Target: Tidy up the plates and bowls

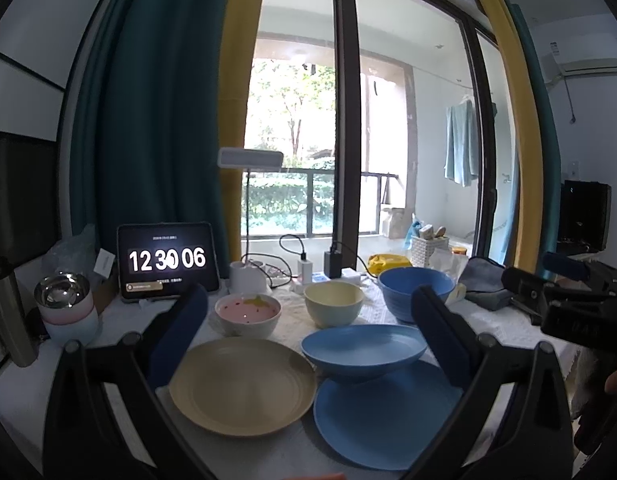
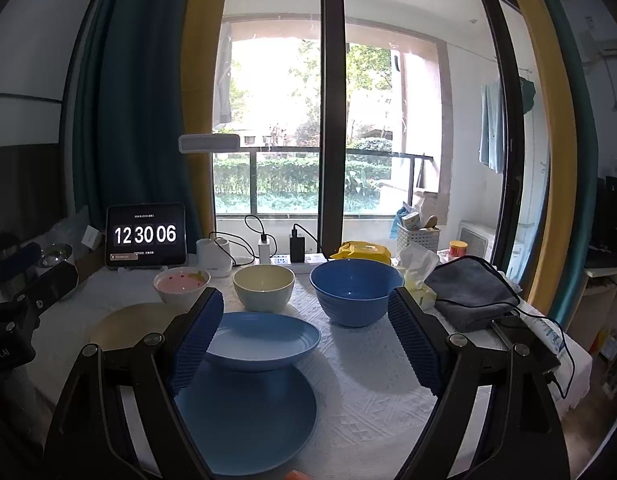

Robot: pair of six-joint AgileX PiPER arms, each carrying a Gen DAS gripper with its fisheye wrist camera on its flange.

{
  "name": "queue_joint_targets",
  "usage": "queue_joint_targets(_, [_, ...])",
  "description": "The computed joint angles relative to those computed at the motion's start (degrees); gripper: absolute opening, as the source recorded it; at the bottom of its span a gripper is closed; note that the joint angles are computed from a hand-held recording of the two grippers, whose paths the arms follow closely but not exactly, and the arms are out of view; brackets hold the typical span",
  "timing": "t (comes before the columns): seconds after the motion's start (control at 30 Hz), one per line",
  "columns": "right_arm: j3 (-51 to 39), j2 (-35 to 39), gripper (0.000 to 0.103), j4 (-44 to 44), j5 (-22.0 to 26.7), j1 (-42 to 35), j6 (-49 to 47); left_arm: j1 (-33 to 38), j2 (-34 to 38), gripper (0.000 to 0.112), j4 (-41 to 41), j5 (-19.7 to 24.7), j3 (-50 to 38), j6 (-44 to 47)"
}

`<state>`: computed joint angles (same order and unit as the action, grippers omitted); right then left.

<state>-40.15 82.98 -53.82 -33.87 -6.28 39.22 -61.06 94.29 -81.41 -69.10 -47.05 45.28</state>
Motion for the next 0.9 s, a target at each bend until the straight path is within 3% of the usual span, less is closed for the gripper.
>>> queue_joint_targets(0.9, [0.04, 0.83, 0.087, 1.18, 0.56, 1.08, -0.78, 0.13, 0.23, 0.102, -0.71, 0.17, 0.51, -1.24])
